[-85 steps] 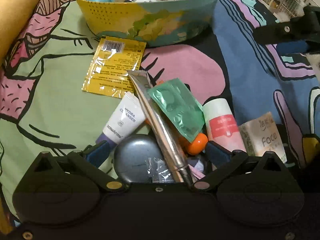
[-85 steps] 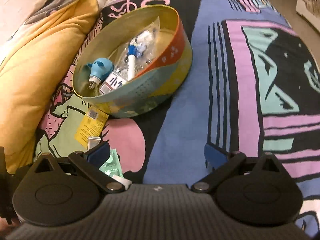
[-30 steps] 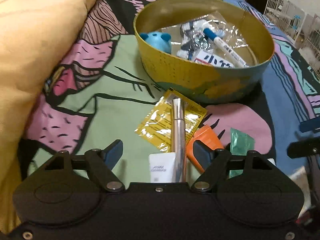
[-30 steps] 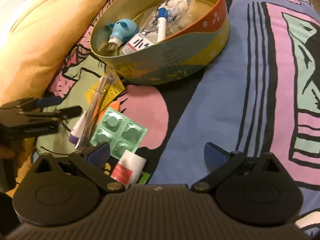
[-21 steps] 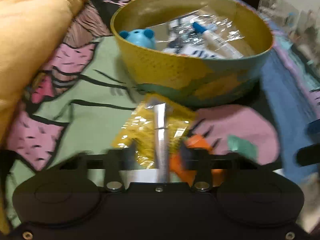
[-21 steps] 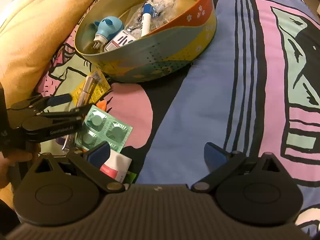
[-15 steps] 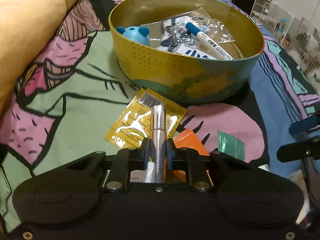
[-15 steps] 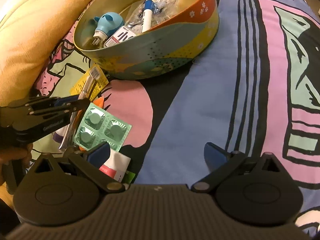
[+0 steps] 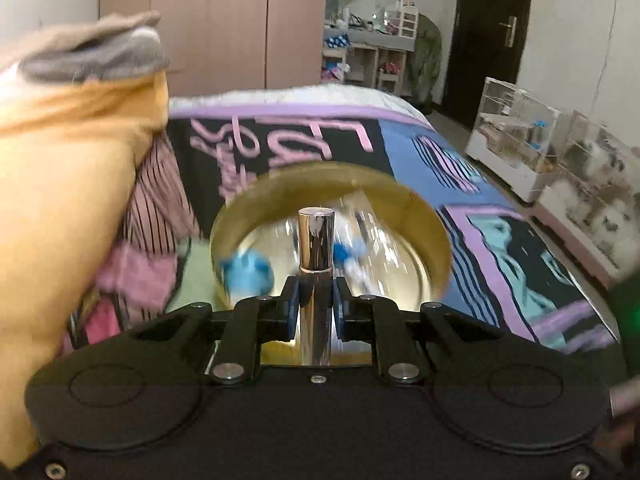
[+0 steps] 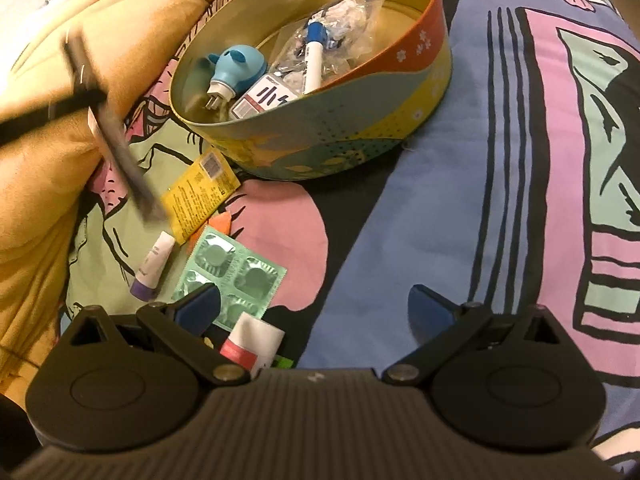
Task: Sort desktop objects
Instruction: 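Grasp the silver tube with the left tool and drop it into the tin, then grasp the green blister pack with the right tool and drop it into the tin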
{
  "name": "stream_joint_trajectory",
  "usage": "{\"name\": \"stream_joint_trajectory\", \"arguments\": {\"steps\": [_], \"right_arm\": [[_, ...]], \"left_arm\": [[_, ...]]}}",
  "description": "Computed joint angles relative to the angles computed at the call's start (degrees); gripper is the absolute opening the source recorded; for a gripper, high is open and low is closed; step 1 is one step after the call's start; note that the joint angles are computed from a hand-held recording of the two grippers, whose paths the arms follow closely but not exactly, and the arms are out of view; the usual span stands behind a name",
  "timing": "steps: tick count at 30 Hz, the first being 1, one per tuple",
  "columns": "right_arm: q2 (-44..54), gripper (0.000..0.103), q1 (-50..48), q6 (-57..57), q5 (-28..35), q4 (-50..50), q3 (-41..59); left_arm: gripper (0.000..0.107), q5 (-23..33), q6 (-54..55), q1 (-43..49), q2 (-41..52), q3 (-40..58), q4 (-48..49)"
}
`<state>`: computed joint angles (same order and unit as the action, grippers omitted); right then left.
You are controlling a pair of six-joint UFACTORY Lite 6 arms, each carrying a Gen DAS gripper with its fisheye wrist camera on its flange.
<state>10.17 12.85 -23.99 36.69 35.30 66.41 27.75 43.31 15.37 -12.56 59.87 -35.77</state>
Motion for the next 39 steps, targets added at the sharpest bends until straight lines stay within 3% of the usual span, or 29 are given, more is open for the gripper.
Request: {"name": "stream_joint_trajectory", "arguments": {"steps": [1, 2, 3, 4, 5, 6, 10, 13, 17, 21, 26, 28, 29, 30, 35, 36, 39], "right_arm": [[0.0, 0.103, 0.0, -0.6, 0.1, 0.4, 0.0], [0.0, 0.103, 0.1, -0.8, 0.0, 0.6, -0.2], [-0.2, 0.103, 0.1, -1.4, 0.0, 1.0, -0.5], [-0.2, 0.103, 0.2, -1.8, 0.0, 1.1, -0.7], [-0.2, 0.103, 0.4, -2.2, 0.1, 1.1, -0.9], [-0.3, 0.103, 0.3, -3.3, 0.5, 1.5, -1.1], [-3.5, 0.103, 2.4, -12.0, -1.6, 5.5, -3.4], [-5.3, 0.103, 6.8, -20.8, -5.0, 7.2, -4.3], [-5.1, 0.103, 13.3, -24.5, -11.4, 1.5, -6.4], [-3.4, 0.103, 16.2, -28.6, -16.0, 0.6, -7.7], [1.9, 0.102, 16.6, -36.1, -14.5, 7.5, -4.6], [5.4, 0.094, 16.9, -35.3, -14.3, 7.5, -2.5], [6.1, 0.086, 15.9, -37.4, -13.0, 11.1, -1.8], [6.8, 0.070, 14.9, -39.5, -11.4, 14.1, -1.2], [7.0, 0.043, 12.0, -42.9, -6.5, 19.2, 0.3], [6.7, 0.030, 11.8, -44.0, -6.0, 20.7, 0.1], [5.1, 0.020, 12.6, -44.8, -7.5, 22.4, -1.1]], "left_arm": [[0.017, -2.0, -4.6, -2.3, 3.6, 3.8, 3.5], [0.025, -3.5, -6.9, -3.6, 6.3, 6.3, 4.8], [0.042, -5.5, -9.9, -4.8, 8.9, 8.6, 6.7], [0.076, -6.6, -15.4, -5.7, 10.8, 10.5, 10.9], [0.100, -7.5, -19.6, -5.6, 11.9, 11.3, 13.2], [0.103, -6.9, -21.5, -4.9, 12.2, 11.6, 13.1], [0.103, 4.0, -16.1, 2.0, 11.3, 9.9, 5.0], [0.103, 10.3, -8.8, 9.9, 5.7, 2.7, 0.0], [0.103, 19.5, 1.0, 24.3, 2.7, -4.3, -6.0], [0.103, 22.6, -0.3, 29.5, 6.6, -4.5, -2.2], [0.103, 21.6, 0.1, 28.4, 10.3, -4.2, -1.3], [0.103, 20.9, -0.5, 27.5, 11.8, -4.1, -1.0], [0.103, 20.5, -1.2, 26.9, 11.7, -4.4, 0.0], [0.103, 20.2, -1.7, 26.6, 12.0, -4.4, 0.6], [0.103, 19.9, -1.5, 26.1, 11.1, -4.2, 0.7], [0.103, 20.0, -1.3, 26.2, 11.3, -3.9, 0.3], [0.103, 20.4, -1.5, 26.5, 12.0, -3.1, -0.2]]}}
